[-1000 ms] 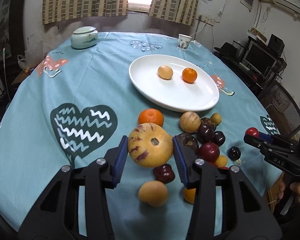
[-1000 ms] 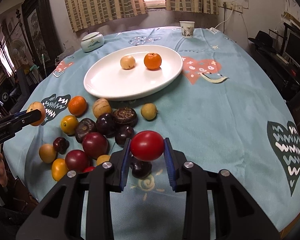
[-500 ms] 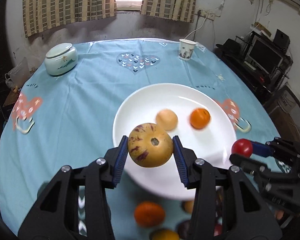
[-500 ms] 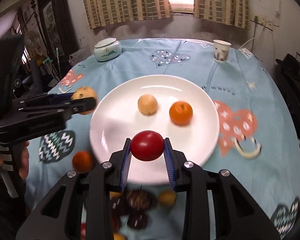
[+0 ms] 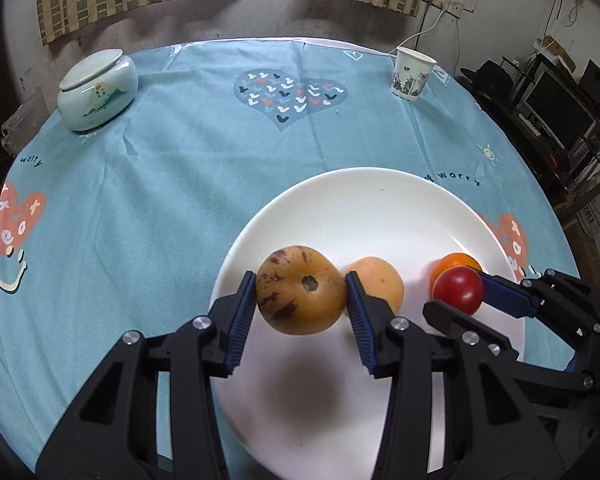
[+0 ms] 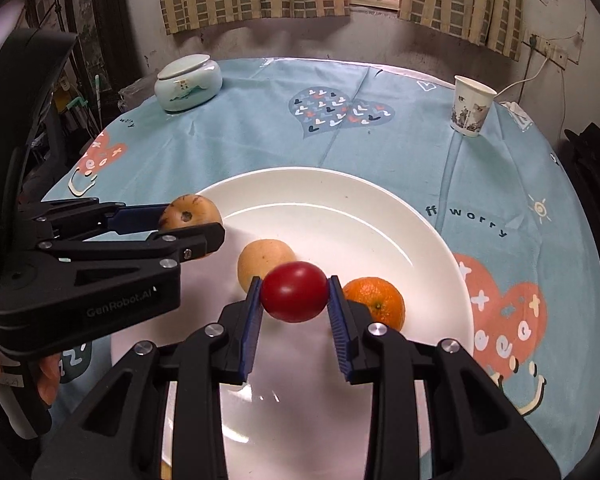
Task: Organize fruits
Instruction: 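Carry both fruits onto the white plate and open both tools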
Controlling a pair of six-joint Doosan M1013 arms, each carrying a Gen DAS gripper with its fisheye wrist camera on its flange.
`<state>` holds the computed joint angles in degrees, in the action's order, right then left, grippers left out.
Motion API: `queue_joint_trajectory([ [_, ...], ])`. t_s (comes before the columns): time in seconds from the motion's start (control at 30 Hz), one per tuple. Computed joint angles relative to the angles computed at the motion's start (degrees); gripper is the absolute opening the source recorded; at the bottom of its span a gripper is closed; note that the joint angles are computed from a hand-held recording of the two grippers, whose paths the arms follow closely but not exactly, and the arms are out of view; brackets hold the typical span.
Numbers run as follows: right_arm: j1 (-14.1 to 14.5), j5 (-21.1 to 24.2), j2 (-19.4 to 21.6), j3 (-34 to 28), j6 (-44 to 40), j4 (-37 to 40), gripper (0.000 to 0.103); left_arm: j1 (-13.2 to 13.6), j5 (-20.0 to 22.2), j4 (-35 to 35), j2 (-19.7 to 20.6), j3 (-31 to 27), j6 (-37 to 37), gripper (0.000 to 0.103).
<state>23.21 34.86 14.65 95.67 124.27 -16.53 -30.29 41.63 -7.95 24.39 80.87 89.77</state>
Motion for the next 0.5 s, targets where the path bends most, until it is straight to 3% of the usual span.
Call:
queue_joint_trajectory([
  [0.17,0.48,1.78,0.76,-0.66,1.57,-3.32,0.034,0.27,0.12,-0.13,-0.26,0.01,-0.9,0.049],
  [0.2,0.48,2.05,0.63,-0.66,1.66,-3.28,0.044,0.3,-0.09,-0.3,-0.64,0.22,-0.7,0.052],
  [0.23,0.57,2.02,0.34,-0.46,2.52,-4.09,0.06,0.42,-0.71,-0.72,-1.34,0.73,-0.38,0.057],
  [0.27,0.79,2.01,-0.03,-0.26,4.15,-5.7,0.064,0.44,-1.48,-0.72,-2.01,1.29,-0.46,0.06],
  [0.47,1.84,1.32,-3.88,1.94,9.02,-9.63,0.065,0.38,-6.03,-1.53,-8.54,7.25,1.69,0.077],
  [0.5,1.94,1.14,-4.59,2.46,8.75,-8.83,0.066,0.29,-6.73,-1.22,-9.74,8.58,2.05,0.086],
])
